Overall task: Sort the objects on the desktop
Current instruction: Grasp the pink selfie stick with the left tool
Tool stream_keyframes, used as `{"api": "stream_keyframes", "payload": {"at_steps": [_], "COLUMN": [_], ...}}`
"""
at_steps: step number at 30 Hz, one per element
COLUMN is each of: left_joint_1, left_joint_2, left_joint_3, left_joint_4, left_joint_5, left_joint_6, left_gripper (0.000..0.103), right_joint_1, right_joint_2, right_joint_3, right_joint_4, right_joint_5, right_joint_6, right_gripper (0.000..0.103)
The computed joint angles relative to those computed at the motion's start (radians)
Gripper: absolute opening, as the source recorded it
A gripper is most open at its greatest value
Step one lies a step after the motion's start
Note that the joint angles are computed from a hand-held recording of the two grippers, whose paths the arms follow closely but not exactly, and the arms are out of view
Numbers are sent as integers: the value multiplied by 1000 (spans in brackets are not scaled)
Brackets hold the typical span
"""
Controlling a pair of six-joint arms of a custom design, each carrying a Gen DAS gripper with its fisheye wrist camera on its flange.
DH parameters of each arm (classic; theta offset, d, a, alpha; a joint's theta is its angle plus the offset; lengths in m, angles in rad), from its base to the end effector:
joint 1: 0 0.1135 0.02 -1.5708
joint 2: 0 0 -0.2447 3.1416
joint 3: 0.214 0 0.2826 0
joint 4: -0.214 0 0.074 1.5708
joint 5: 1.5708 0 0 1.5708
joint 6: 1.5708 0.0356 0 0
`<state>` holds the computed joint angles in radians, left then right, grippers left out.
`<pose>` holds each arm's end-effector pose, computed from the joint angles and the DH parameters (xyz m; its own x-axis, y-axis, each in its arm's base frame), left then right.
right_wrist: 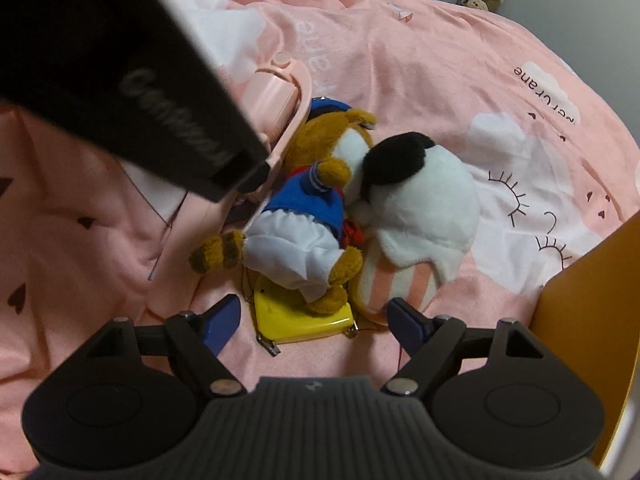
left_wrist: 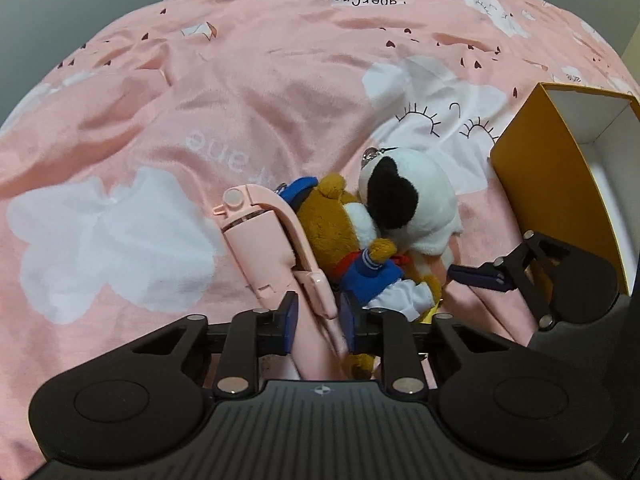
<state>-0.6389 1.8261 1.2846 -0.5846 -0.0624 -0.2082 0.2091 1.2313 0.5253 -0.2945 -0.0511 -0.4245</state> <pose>0.3196 -0.2347 0.1605 -0.8276 0.3578 -0.4325 0.4115 0.9108 -0.0338 0.2410 0.0530 0.1185 -0.6538 -0.5592 -0.5097 -0.5526 0.8131 -0.1832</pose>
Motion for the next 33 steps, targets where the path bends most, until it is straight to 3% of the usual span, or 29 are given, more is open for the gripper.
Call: {"api": "stream_keyframes", "payload": {"at_steps": [2, 6, 10, 18, 20, 21, 27, 33], "left_joint_1": [-4, -11, -6, 38, 51, 54, 35, -1], "left_joint_2": [4, 27, 15, -54, -63, -70, -117, -223], "left_joint_3": [-2, 11, -8, -69, -77, -85, -128, -202], "left_joint_4": [15, 23, 37, 41, 43, 51, 66, 59], "left_joint_5": [-7, -28, -27, 21, 42, 51, 48, 65], "left_joint_6": [-5, -23, -35, -42, -53, -56, -63, -103], "left_gripper": [20, 17, 15, 12, 11, 11, 9, 6], "right_joint_1": [16, 41, 64, 30, 18, 9, -70, -177], "right_joint_2": [-15, -97, -78, 69, 94, 90, -3, -245], "right_joint_3": [-21, -75, -88, -20, -5, -1, 50, 14], "right_joint_4": [18, 22, 54, 75, 72, 63, -141, -344], "right_joint_5": [23, 24, 70, 22, 10, 1, -87, -170], "right_joint_6": [-7, -47, -46, -15, -12, -13, -27, -107], "right_gripper": [79, 64, 65, 76, 73, 63, 59, 56]}}
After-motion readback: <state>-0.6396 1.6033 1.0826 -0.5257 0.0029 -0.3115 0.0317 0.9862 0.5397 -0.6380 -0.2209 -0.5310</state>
